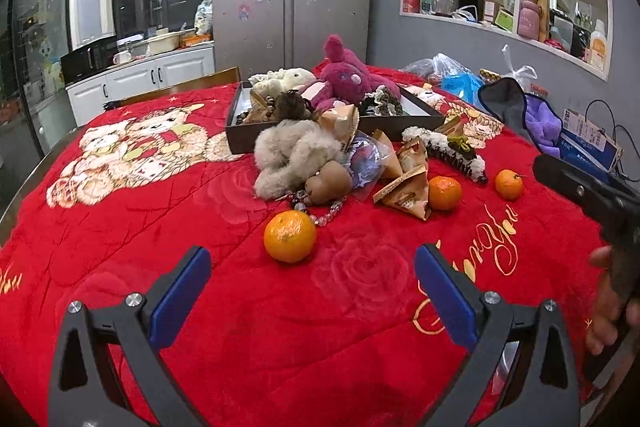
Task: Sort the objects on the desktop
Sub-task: 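Move both tools toward the loose mandarin oranges on the quilt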
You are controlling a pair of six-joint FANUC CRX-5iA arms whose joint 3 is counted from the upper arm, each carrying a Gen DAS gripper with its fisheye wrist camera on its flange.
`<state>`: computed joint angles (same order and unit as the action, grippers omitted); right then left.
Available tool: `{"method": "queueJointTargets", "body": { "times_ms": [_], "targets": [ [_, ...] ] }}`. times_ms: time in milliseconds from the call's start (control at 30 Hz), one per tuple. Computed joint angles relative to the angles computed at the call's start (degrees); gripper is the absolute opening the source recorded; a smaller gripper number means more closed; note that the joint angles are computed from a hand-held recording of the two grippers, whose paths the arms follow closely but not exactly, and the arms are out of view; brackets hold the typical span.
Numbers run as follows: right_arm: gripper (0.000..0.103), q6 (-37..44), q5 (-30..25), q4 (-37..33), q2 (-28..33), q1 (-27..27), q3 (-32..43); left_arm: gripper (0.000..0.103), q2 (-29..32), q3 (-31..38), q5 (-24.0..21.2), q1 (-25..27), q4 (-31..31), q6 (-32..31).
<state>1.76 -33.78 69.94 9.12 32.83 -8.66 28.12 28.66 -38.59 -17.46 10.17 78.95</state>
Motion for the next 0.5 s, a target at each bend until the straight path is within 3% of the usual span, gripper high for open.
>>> {"method": "queueJointTargets", "body": {
  "times_ms": [133, 233, 400, 500],
  "targets": [
    [0.103, 5.61, -1.51, -10.86, 0.81, -1.11, 2.89, 0.103, 2.21, 4.57, -2.49, -0.02, -2.07, 0.95],
    [0.103, 9.44, -5.31, -15.02, 2.79, -1.63, 5.72, 0.103, 4.88, 9.41, -5.97, 0.04, -3.45, 2.48],
    [0.103, 15.14, -3.36, -22.38, 4.26, -3.41, 8.34, 0.103, 10.84, 18.16, -12.34, 0.55, -0.79, 2.18],
    [0.103, 19.23, -4.13, -28.88, 5.94, -4.34, 11.69, 0.103, 15.36, 25.75, -17.69, 0.12, -2.45, 3.12]
  ]
}}
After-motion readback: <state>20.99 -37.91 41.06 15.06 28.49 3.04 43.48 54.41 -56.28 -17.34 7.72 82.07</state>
